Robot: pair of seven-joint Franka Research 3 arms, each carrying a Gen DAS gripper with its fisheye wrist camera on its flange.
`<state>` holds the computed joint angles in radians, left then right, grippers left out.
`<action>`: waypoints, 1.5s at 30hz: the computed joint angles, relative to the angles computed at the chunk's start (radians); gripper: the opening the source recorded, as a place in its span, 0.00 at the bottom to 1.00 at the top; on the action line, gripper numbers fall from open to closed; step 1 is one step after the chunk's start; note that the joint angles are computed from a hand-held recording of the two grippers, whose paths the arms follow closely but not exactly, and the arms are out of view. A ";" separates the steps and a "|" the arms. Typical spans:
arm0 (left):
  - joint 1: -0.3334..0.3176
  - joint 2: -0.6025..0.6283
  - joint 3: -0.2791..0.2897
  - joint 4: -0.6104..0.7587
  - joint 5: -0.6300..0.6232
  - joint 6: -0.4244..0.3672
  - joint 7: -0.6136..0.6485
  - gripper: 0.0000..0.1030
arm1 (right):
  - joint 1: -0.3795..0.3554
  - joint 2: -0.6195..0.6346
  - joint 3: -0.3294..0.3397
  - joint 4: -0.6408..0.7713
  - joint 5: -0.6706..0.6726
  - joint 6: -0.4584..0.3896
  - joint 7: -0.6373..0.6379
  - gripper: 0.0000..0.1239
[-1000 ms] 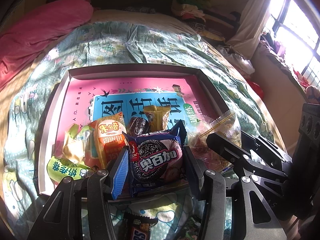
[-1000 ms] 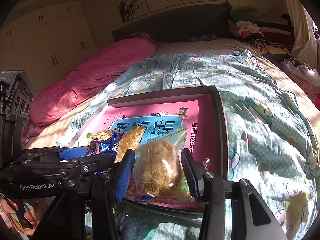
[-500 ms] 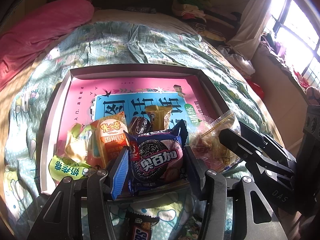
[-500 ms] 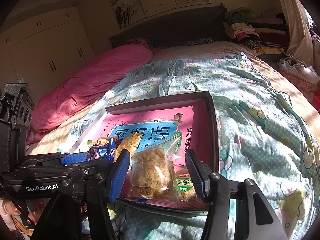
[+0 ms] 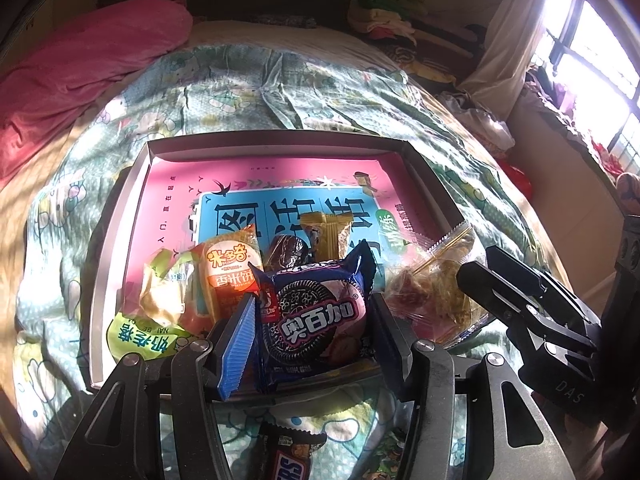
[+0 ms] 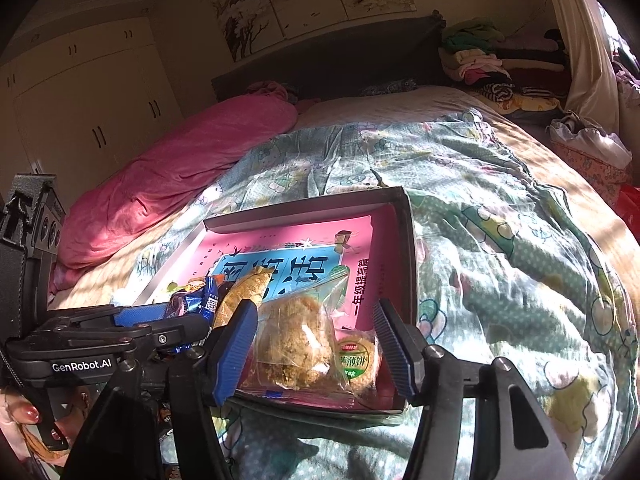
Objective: Organize snacks
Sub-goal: 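Lower and release the cookie pack with the left tool while the right tool releases the pastry bag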
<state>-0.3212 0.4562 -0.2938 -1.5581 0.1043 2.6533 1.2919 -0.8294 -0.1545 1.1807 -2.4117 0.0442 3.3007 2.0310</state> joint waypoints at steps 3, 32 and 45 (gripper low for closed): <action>-0.005 -0.001 0.005 0.002 0.011 -0.002 -0.006 0.55 | -0.010 -0.011 0.012 0.001 -0.011 -0.008 0.002 0.49; -0.003 -0.028 0.010 -0.017 0.024 0.005 -0.037 0.65 | 0.230 -0.076 -0.250 -0.031 -0.237 -0.130 0.145 0.49; 0.007 -0.052 0.014 -0.044 0.017 0.035 -0.063 0.69 | 0.127 -0.050 -0.185 0.010 -0.448 -0.162 0.314 0.49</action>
<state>-0.3139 0.4038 -0.2800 -1.6025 0.1215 2.6879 1.2294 -0.7028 -0.2042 0.9959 -2.4016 -0.4035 3.1385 2.3450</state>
